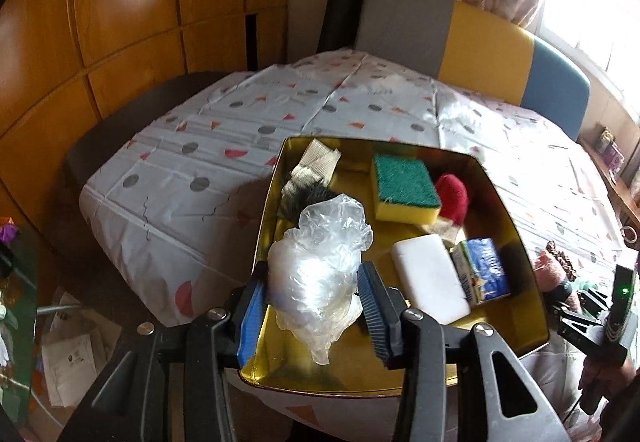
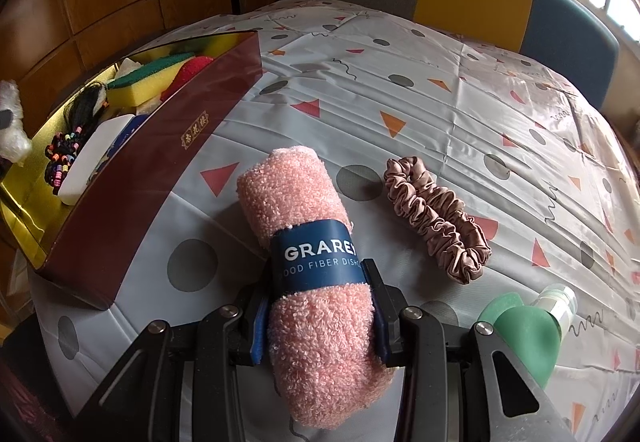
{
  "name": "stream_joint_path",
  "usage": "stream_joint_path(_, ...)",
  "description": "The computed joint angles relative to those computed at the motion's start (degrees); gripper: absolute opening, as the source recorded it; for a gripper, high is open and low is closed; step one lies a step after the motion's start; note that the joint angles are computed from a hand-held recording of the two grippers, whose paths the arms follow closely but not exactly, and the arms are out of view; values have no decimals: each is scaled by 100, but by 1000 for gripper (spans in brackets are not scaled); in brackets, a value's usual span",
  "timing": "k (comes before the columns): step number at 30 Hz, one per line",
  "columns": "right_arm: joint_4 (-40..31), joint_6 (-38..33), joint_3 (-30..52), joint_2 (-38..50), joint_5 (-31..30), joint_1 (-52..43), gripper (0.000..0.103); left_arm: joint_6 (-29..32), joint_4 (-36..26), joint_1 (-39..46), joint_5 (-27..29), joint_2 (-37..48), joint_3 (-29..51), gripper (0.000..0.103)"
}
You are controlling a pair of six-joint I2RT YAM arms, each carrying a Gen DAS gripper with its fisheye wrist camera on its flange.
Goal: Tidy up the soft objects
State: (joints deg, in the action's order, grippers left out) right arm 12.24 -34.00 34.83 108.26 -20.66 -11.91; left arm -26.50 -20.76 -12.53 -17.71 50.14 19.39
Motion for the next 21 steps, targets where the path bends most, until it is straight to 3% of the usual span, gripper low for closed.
stream_joint_path(16,-27,714,-136,-296,1012,527,38,83,-278,-36,129,-750,-147,44)
stream_joint_path(21,-351,1045,4,-359,1082,556,37,83,-381,-54,108,-934,-170,44)
